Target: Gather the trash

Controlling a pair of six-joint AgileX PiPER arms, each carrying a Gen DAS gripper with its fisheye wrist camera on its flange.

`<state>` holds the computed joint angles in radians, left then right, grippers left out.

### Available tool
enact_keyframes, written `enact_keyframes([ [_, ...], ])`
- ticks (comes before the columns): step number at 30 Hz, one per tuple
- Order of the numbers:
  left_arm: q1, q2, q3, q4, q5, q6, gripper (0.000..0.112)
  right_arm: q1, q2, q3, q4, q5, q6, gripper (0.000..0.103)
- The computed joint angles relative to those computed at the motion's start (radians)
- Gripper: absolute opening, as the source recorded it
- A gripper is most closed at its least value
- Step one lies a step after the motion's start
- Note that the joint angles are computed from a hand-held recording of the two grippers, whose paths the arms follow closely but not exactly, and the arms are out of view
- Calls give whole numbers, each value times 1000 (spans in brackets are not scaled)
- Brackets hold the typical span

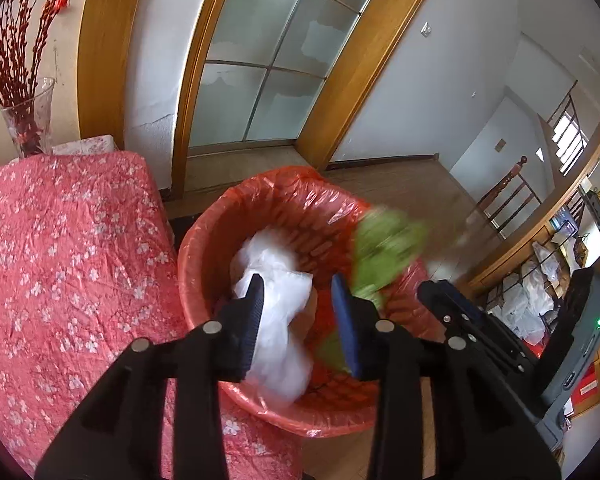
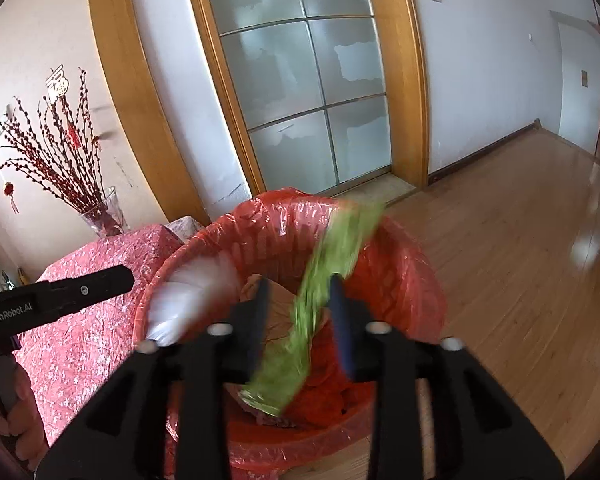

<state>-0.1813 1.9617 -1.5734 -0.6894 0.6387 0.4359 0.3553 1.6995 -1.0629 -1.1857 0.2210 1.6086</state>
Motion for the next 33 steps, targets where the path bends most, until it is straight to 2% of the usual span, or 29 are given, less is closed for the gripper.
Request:
enact_keyframes([
  [3, 10, -36, 62, 10, -34, 6, 39, 15, -25, 31, -50, 14, 73, 42],
  [5, 19, -80, 123, 11, -77, 24, 50, 39, -53, 55, -144, 51, 174, 63],
  [8, 41, -194, 275, -13, -181, 104, 58, 106, -112, 113, -323, 151, 354, 81],
  [11, 72, -297, 398, -56, -232, 189, 66, 181, -169, 152, -380, 249, 423, 94],
  [15, 145, -450, 549, -84, -295, 264, 77, 344, -215, 164, -336, 458, 411, 99],
  [19, 227, -608, 694, -46, -371, 261, 92, 474, -232, 149, -303, 605, 393, 101],
  [21, 259, -679, 756, 6, -412, 223, 94, 544, -229, 130, -271, 687, 380, 101],
  [23, 301, -743, 811, 5, -435, 249, 98, 591, -224, 116, -256, 728, 378, 101],
  [26, 343, -834, 888, 203, -490, 85, 99, 672, -211, 96, -235, 783, 369, 101],
  [27, 367, -863, 910, 229, -494, 70, 99, 699, -197, 80, -219, 812, 355, 101],
  [29, 418, -905, 939, 163, -482, 150, 99, 737, -176, 62, -209, 840, 341, 101],
  [33, 537, -986, 987, -95, -422, 425, 99, 797, -148, 37, -185, 893, 338, 101],
])
